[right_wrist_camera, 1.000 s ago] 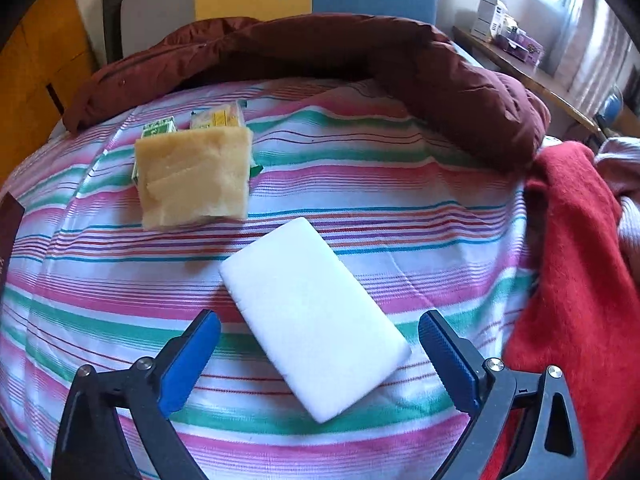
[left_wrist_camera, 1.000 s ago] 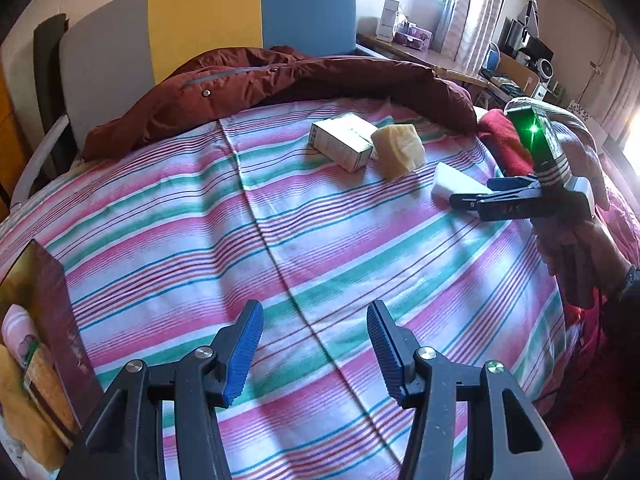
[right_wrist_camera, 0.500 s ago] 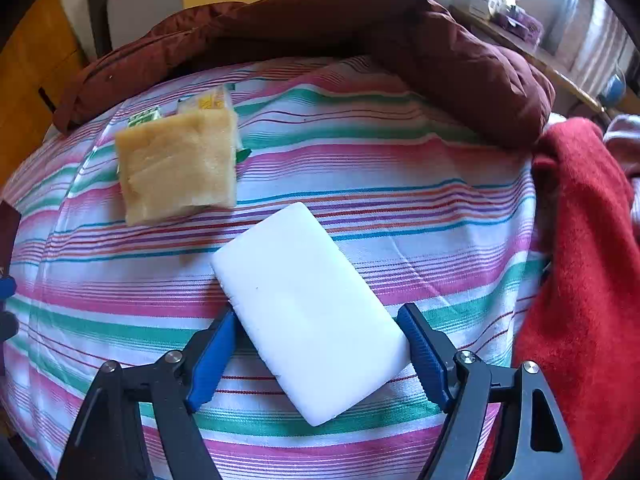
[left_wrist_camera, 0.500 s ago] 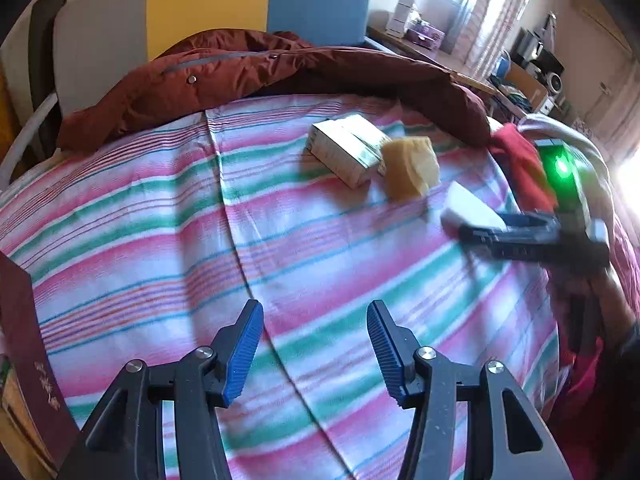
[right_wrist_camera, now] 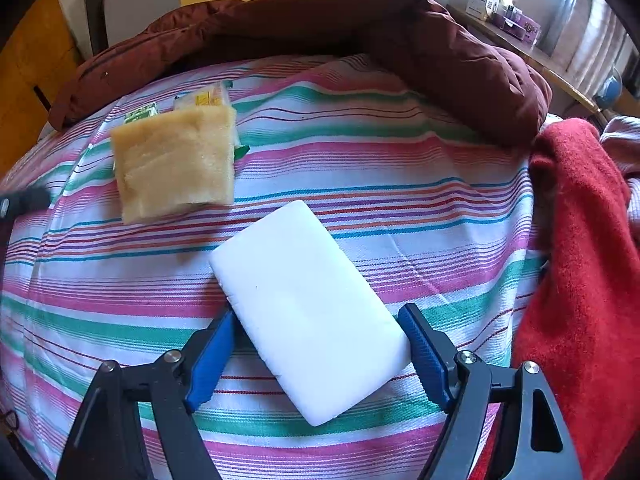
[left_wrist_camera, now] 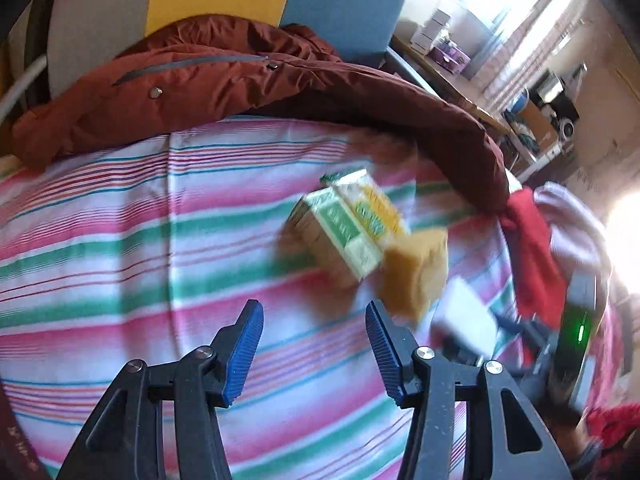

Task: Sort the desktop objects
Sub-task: 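Grasp white eraser sponge with right tool while left tool grasps green tea box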

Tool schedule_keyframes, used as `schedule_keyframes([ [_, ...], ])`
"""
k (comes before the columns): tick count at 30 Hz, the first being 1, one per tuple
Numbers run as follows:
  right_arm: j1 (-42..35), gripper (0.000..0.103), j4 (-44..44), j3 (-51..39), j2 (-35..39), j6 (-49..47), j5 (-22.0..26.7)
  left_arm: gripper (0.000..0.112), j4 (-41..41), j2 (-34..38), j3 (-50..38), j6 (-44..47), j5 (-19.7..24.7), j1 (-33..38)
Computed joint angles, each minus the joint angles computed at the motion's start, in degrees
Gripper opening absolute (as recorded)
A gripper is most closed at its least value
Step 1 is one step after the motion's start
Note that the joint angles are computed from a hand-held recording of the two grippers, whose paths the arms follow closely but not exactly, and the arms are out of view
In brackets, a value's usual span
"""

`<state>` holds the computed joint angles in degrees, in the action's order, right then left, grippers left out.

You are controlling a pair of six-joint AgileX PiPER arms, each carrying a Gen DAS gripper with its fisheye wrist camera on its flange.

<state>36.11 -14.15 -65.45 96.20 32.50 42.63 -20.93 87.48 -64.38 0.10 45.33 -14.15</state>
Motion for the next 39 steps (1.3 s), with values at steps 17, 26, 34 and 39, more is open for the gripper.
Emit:
schedule_keyframes([
  [17, -0.4, 0.082, 0.33, -1.98, 1.17, -1.48, 0.34, 0.053, 2.88, 16.91, -19.52, -11.41, 5.62, -1.99],
  [26, -0.04, 0.082, 0.08, -1.78, 0.98, -0.81, 0.42, 0.053, 7.17, 19.85, -22.97, -14.23, 7.19, -3.95],
  [34, 0.24, 0.083, -0.07, -1.94, 1.04, -0.42, 0.49, 0.049, 9.6, 21.0, -23.1, -16.22, 7.58, -5.76],
  [39, -0.07, 0.082, 0.03, -2.25, 1.21, -0.9, 0.31, 0.037, 11.89, 18.04, -18.68, -15.44, 3.86, -6.52],
])
